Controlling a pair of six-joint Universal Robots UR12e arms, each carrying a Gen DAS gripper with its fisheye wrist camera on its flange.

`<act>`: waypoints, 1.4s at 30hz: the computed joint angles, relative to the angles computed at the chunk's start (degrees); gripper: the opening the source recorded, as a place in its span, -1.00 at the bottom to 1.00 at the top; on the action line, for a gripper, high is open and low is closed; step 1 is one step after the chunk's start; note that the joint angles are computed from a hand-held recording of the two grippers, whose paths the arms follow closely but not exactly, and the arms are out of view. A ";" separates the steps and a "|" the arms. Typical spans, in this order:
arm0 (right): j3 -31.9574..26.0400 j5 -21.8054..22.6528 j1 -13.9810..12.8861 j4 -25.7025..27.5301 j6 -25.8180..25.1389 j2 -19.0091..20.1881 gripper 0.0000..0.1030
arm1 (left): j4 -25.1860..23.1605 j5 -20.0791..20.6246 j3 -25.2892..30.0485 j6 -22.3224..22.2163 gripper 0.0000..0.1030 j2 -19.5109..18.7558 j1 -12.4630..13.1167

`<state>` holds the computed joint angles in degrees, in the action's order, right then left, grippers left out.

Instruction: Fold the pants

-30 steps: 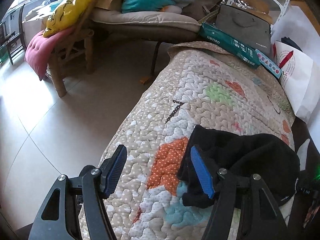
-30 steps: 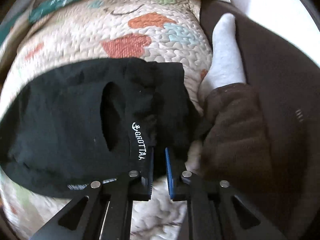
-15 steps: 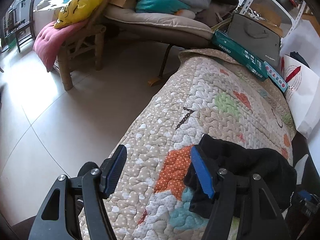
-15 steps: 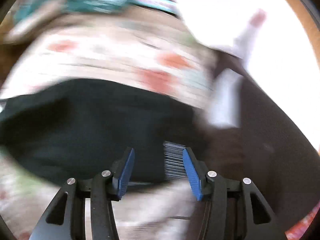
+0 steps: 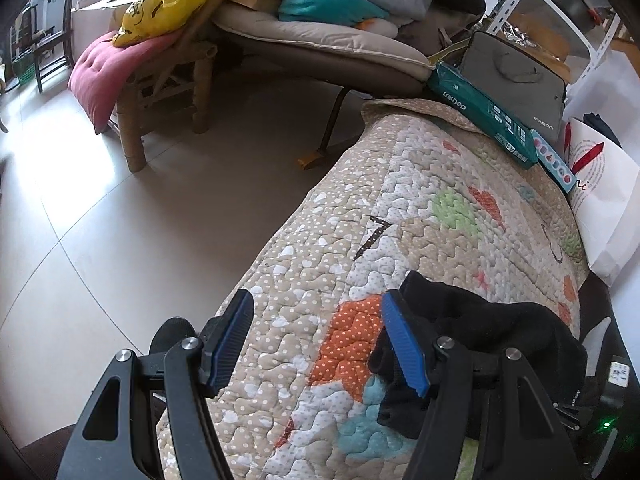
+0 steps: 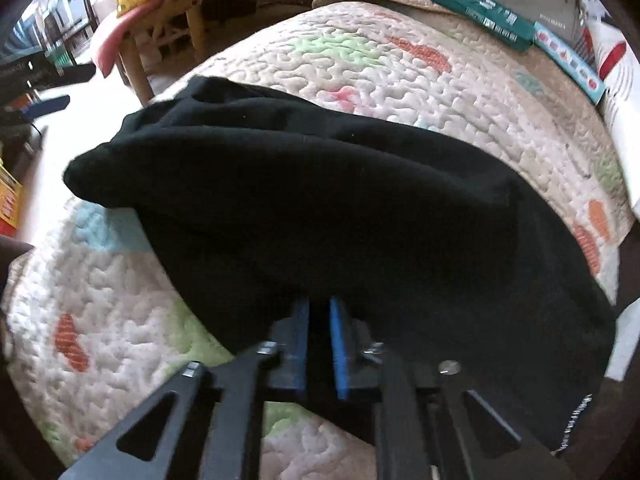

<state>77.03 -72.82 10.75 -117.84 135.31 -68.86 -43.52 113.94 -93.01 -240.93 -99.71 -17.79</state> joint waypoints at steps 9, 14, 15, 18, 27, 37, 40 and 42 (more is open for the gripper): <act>1.71 3.33 -1.49 7.66 -3.74 -2.73 -1.00 | 0.28 -0.37 -0.29 -1.06 0.28 0.25 0.09; 6.85 -2.02 0.10 -1.87 -8.73 -5.35 -0.94 | 0.14 -0.22 -0.41 -1.21 0.28 0.37 0.11; 7.32 -1.43 0.47 -3.90 -9.56 -5.62 -0.89 | 0.05 -0.04 -0.39 -1.20 0.28 0.35 0.08; 6.24 1.78 1.51 -5.81 -8.25 -4.81 0.01 | -0.15 0.29 -0.44 -1.27 0.28 0.44 0.07; -0.79 3.08 4.25 1.28 -4.47 0.59 -0.78 | 0.97 -0.15 -1.10 -2.83 0.28 1.13 0.43; -4.92 9.31 4.62 11.16 -10.74 -0.62 -0.41 | 1.59 1.19 -2.44 -7.55 0.28 2.62 0.89; -7.33 11.23 6.31 5.15 -5.11 1.61 0.42 | 1.68 1.64 -2.90 -8.33 0.28 3.08 1.01; -9.77 10.03 7.81 5.63 -3.80 3.64 0.41 | 2.04 1.42 -3.28 -8.64 0.28 3.39 1.22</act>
<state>67.27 -62.78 18.56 -112.20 131.51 -65.22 -41.48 115.36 -96.29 -249.57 -96.33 -16.57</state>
